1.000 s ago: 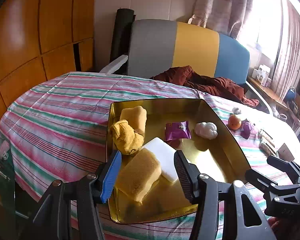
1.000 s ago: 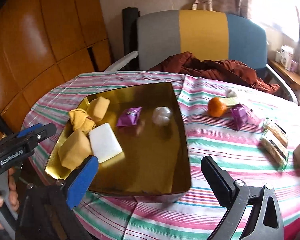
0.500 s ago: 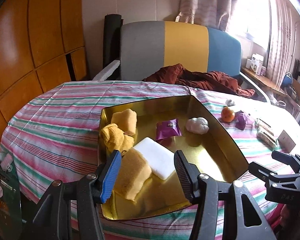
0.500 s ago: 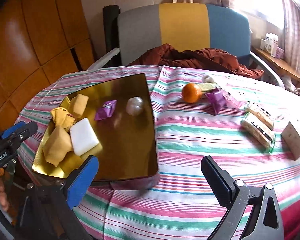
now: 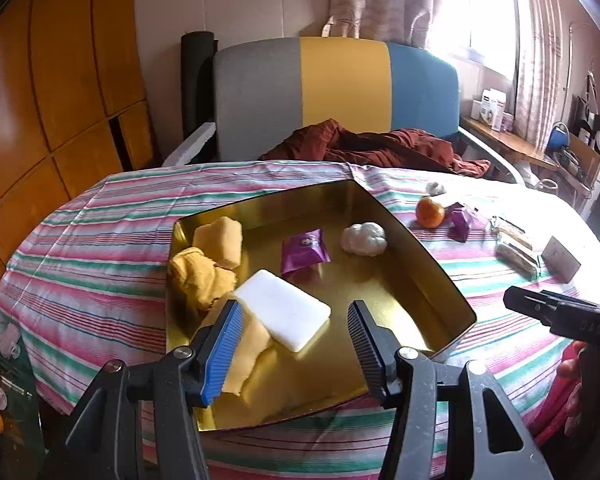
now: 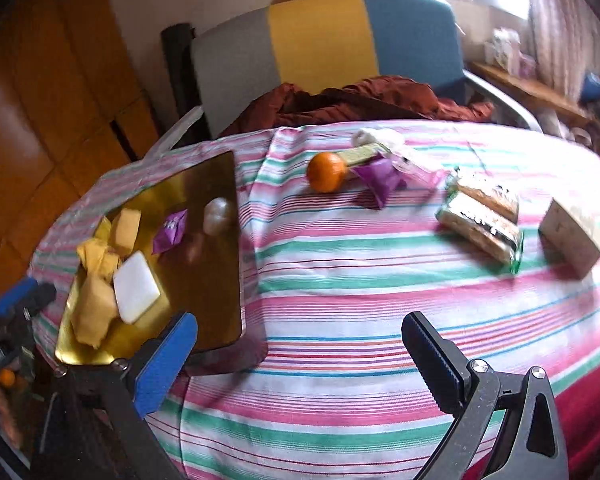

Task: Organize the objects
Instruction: 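Reach the left gripper to a cracker packet while the right reaches the cream box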

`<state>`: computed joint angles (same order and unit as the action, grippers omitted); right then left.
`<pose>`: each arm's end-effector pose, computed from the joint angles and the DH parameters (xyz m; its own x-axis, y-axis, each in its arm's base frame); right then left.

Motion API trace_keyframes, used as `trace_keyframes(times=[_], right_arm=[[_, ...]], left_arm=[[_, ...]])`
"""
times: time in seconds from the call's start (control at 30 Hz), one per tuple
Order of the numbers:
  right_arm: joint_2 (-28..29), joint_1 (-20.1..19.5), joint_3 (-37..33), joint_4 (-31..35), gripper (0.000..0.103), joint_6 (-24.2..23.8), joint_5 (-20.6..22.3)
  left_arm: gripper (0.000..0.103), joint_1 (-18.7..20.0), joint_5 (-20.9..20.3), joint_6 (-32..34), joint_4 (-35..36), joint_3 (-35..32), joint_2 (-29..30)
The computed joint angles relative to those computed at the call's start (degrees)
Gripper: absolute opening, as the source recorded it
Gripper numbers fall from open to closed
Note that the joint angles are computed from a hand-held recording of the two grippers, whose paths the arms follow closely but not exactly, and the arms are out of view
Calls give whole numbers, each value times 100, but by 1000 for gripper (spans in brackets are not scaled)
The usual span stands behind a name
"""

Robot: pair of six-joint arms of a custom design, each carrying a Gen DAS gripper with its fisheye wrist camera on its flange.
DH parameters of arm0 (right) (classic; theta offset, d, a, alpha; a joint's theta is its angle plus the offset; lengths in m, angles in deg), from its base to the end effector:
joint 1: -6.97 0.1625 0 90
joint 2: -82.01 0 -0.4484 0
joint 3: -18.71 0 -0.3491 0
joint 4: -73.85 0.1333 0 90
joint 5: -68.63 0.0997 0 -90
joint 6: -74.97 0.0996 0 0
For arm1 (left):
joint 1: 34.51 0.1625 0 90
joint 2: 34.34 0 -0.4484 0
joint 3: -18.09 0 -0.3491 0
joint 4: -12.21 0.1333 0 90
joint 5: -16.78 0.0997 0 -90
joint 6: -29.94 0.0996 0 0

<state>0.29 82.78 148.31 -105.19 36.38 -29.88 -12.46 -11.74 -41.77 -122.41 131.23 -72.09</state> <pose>0.0074 -0.4543 0.3387 -0.8459 -0.1920 0.4976 -0.4389 0.7806 -0.4449 -0.3842 -0.3938 0.0073 -0.6817 -0.1144 -0.7227 0.4753 0.6816 -0.5563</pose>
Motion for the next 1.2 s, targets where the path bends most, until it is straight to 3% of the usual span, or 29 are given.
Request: trace_keyframes(times=[0.1, 0.53, 1.2], right_arm=[[-135, -173, -175, 625, 103, 240, 267], [-204, -400, -215, 609, 103, 84, 35], [-145, -545, -724, 1097, 103, 199, -442]], left_arm=[[55, -1, -33, 107, -53, -53, 64], [55, 49, -228, 511, -212, -257, 280], [55, 403, -984, 1929, -1675, -703, 654]])
